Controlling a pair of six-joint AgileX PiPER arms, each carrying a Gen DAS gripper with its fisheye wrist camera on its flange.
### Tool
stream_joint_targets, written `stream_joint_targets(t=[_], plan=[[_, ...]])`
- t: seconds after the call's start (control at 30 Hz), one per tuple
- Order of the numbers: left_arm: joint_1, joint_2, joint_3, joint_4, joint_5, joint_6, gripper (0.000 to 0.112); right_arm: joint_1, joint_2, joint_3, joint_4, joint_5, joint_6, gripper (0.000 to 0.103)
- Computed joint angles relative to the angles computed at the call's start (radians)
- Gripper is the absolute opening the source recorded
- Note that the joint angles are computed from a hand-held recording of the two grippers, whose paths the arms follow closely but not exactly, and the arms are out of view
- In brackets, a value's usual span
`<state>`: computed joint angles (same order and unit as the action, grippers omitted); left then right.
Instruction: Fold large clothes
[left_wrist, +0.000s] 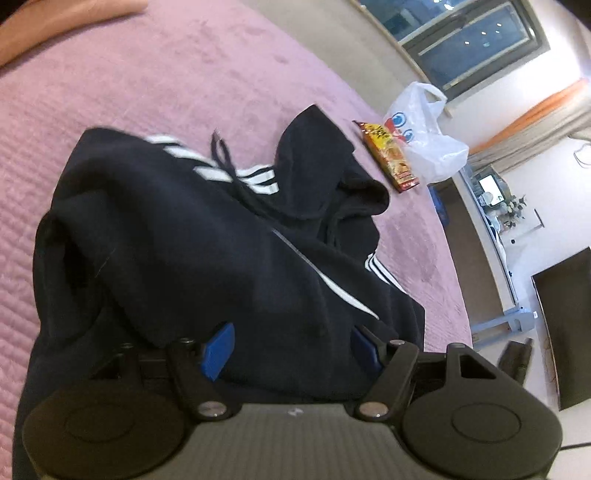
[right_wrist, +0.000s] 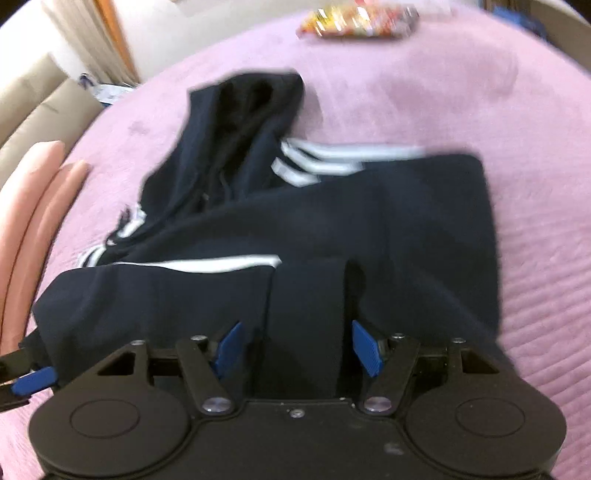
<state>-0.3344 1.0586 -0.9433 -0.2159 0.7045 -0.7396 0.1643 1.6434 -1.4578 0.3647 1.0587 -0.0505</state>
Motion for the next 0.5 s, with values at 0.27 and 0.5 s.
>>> stream_joint_targets(t=[0.27,0.5], plan=[[-0.029,-0.024,-0.029,0.049,0.054,0.006,0.066,0.053,-0.132,-0.104,-0.076,-0.012,-0.018,0.015],[0.039,-0.013,-0.027,0.074,-0.004,0.029,0.067,0.036,-0.113,-0.184,-0.402,0.038,0.111,0.023]])
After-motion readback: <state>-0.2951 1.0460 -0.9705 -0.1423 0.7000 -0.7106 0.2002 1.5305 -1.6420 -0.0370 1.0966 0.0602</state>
